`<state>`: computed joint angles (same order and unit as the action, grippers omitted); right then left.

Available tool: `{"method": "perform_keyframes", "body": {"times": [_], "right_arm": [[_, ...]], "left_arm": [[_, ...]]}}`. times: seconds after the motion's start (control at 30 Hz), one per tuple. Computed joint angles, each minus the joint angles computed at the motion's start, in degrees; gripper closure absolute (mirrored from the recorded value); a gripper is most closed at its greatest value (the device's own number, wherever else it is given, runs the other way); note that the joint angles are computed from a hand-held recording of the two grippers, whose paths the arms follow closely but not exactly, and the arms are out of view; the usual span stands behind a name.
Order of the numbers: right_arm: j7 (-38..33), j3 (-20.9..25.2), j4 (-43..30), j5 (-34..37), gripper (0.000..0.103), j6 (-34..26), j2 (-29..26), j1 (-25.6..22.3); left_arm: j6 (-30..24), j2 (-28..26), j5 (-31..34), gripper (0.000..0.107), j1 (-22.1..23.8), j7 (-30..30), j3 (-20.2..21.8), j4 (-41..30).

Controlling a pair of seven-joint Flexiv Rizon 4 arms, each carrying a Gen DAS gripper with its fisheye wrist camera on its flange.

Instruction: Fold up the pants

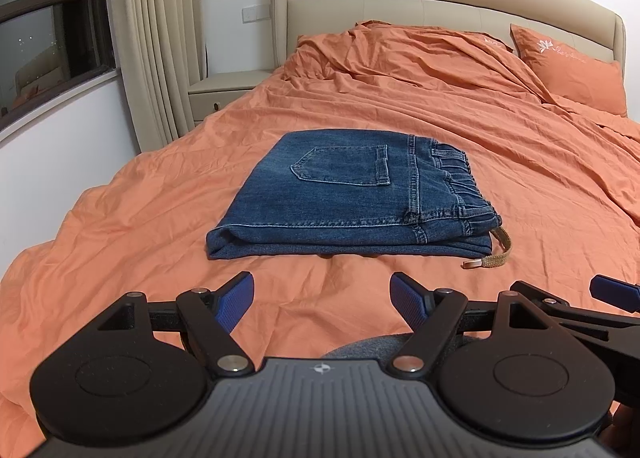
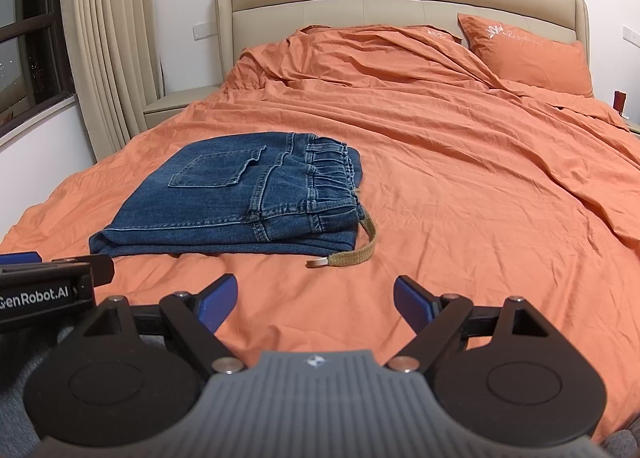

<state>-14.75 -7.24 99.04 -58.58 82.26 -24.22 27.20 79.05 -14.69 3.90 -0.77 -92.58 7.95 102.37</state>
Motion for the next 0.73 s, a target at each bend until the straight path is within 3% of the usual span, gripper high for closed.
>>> {"method": "perform_keyframes", "body": {"times": [0.73], "right_arm": [[-0.2, 0.0, 0.1, 0.3, 0.021, 0.1, 0.0, 0.1]], "left_arm": [[-0.2, -0.1, 2.1, 0.016, -0.4, -1.2, 0.7, -0.5]]}}
